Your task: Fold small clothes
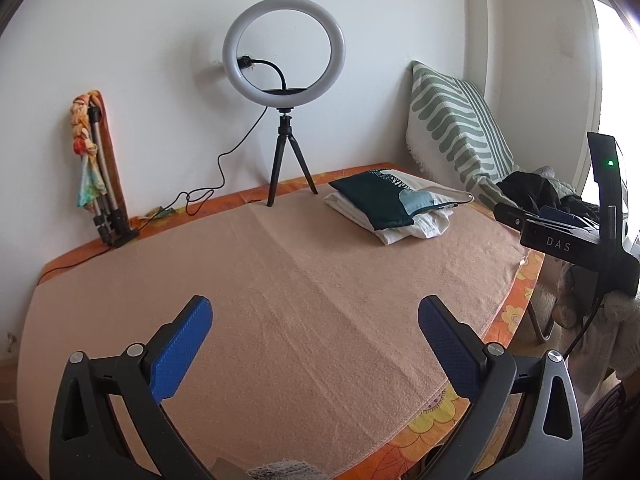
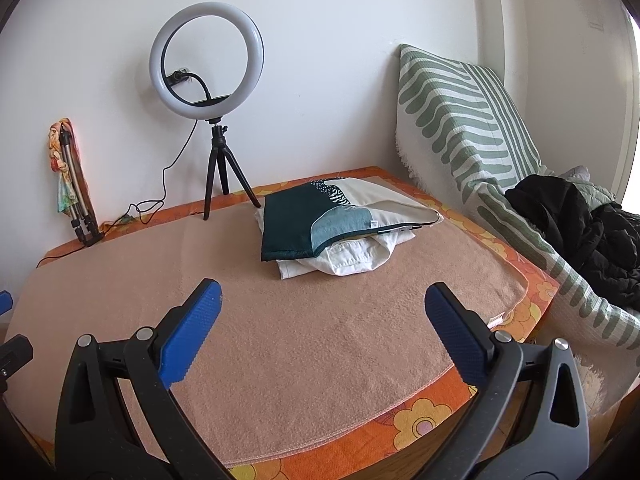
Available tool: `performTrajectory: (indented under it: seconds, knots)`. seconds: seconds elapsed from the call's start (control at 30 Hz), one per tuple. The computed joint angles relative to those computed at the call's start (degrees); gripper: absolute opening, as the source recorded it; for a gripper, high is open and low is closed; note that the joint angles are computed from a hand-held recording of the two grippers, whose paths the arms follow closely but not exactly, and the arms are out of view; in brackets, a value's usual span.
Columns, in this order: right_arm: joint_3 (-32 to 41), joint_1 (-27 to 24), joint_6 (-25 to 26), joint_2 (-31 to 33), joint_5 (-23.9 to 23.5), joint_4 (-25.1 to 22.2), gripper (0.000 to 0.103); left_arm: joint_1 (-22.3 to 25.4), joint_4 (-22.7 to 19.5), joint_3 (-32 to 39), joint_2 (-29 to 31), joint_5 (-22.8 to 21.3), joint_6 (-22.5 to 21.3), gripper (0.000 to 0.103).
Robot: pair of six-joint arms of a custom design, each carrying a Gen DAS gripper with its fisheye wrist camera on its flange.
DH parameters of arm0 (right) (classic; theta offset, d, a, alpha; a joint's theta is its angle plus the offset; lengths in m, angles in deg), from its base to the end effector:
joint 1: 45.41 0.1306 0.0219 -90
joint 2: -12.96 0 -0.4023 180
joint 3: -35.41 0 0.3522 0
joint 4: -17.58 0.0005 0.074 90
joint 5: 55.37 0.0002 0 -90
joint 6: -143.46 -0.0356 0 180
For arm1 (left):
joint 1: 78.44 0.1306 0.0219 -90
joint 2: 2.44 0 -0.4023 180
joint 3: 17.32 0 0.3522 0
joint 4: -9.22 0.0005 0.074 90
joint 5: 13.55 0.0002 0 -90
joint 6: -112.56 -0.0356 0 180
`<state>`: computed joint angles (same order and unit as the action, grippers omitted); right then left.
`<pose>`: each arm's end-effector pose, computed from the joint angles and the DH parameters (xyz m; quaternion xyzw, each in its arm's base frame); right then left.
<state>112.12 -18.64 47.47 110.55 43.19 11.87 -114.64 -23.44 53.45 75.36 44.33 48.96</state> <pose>0.4505 0.2208 0.3548 -0.1144 0.8416 0.0869 0.5207 0.3066 -0.2016 0.4140 -0.0429 0.8767 0.0017 0.4791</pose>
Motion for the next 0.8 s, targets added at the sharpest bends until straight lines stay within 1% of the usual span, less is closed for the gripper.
performTrajectory:
  seconds: [0.33, 0.5, 0.8]
  knots:
    - [-0.31, 0.61, 0.6, 0.09, 0.48, 0.57, 0.103, -0.05, -0.27, -0.57, -0.58, 0.12, 0.65, 0.102]
    - [-0.57, 0.8, 0.66, -0.09, 0.74, 0.77, 0.103, -0.61, -0.12, -0.43, -0.6, -0.58, 0.09, 0.102]
    - [-0.51, 1.07, 0.42, -0.13, 0.95, 0.66, 0.103, -0.55, 0.24, -0.44, -0.85, -0.24, -0.05, 0.102]
